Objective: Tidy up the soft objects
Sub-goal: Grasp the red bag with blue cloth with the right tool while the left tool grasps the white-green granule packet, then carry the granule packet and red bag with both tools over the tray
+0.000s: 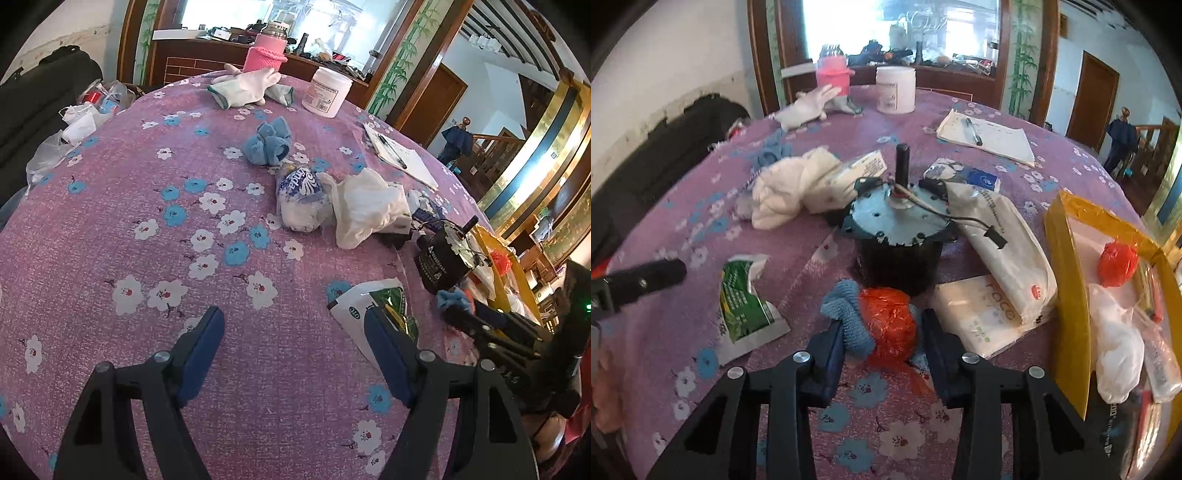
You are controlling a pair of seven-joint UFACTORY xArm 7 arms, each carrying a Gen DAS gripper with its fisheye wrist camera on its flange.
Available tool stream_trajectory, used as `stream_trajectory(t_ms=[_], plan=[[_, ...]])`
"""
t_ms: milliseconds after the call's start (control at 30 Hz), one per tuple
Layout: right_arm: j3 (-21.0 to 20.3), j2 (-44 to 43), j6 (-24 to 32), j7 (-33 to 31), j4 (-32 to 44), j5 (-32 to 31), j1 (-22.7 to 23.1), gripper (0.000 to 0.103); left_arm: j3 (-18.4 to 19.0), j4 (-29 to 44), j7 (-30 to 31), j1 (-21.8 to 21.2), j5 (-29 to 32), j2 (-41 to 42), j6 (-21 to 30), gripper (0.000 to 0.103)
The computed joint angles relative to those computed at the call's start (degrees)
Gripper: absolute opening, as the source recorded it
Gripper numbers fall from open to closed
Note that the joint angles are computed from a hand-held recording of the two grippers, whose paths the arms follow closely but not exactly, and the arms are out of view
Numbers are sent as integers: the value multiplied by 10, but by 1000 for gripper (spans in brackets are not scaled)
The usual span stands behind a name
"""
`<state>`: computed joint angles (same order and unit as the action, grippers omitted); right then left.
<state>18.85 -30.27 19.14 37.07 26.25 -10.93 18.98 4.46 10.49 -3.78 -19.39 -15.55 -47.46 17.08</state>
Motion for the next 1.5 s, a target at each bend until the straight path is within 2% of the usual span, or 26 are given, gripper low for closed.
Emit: stream_trajectory(t_ms=[100, 133, 167, 233, 333, 367, 400, 433, 467, 500, 600, 633, 667, 700, 733, 800, 867, 933, 1000, 1033, 1067, 1100, 1200, 1300, 1367, 1500], plan=[[-41, -15, -38, -33, -15, 50, 57, 42, 1, -1, -1, 1, 0, -2, -1, 77], [-28, -13, -27, -34, -2, 43, 54, 42, 1, -1, -2, 2, 0, -2, -1, 77], [1, -7, -11, -21, 12, 27, 32, 42, 2, -1, -1, 1, 0, -2, 0, 77], [91, 19, 45, 35, 59, -51, -43, 41, -3, -1, -5, 6, 2, -3, 2, 77], [150, 62, 86, 89, 100, -135, -76, 41, -11, -1, -8, 11, 9, -10, 11, 77], [143, 64, 75, 85, 96, -147, -60, 42, -15, -1, -11, 16, 13, -15, 20, 77], [112, 57, 40, 61, 79, -134, -24, 42, -12, -1, -8, 15, 15, -22, 29, 77], [57, 63, -18, 34, 62, -98, 35, 42, -6, -2, -3, 11, 13, -27, 36, 77], [21, 71, -59, 4, 52, -50, 74, 42, -2, -1, 1, 9, 12, -33, 47, 77], [8, 69, -75, -5, 43, -26, 89, 42, -3, 0, 1, 10, 12, -34, 54, 77], [41, 28, -55, 13, 26, -50, 35, 42, -14, 2, -4, 13, 11, -41, 72, 78], [22, 19, -73, 6, 12, -26, 48, 42, -24, 3, -9, 16, 14, -40, 74, 79], [-18, 7, -105, -15, -11, 12, 76, 42, -31, 6, -14, 16, 15, -36, 75, 82], [-33, 0, -118, -26, -20, 27, 86, 42, -41, 10, -23, 13, 15, -27, 75, 84], [-25, -13, -124, -17, -28, 24, 71, 42, -52, 15, -34, 12, 16, -16, 73, 84], [0, -31, -126, -7, -36, 26, 45, 42, -88, 26, -68, 23, 31, 7, 64, 84], [-18, -44, -138, -12, -48, 43, 63, 42, -148, 40, -125, 63, 73, 30, 64, 84], [-12, -35, -150, -11, -42, 49, 54, 42, -172, 52, -158, 76, 101, 56, 62, 80], [-5, -44, -151, -11, -44, 52, 47, 42, -168, 53, -173, 67, 111, 71, 42, 69], [-3, -44, -153, -11, -43, 54, 48, 42, -164, 52, -177, 60, 117, 73, 33, 61], [-7, -46, -153, -14, -44, 56, 54, 42, -156, 52, -177, 51, 122, 75, 30, 40], [-4, -51, -152, -14, -47, 57, 53, 42, -154, 51, -178, 45, 127, 74, 26, 31], [-1, -55, -153, -15, -49, 60, 53, 42, -165, 41, -194, 46, 152, 65, 9, 25], [1, -55, -152, -14, -48, 61, 52, 42, -136, 32, -187, 24, 147, 56, -3, 18], [4, -57, -148, -13, -46, 62, 49, 42, -124, 26, -183, 19, 143, 49, -9, 17], [12, -61, -143, -8, -45, 59, 40, 42, -126, 20, -188, 24, 143, 34, -19, 17]])
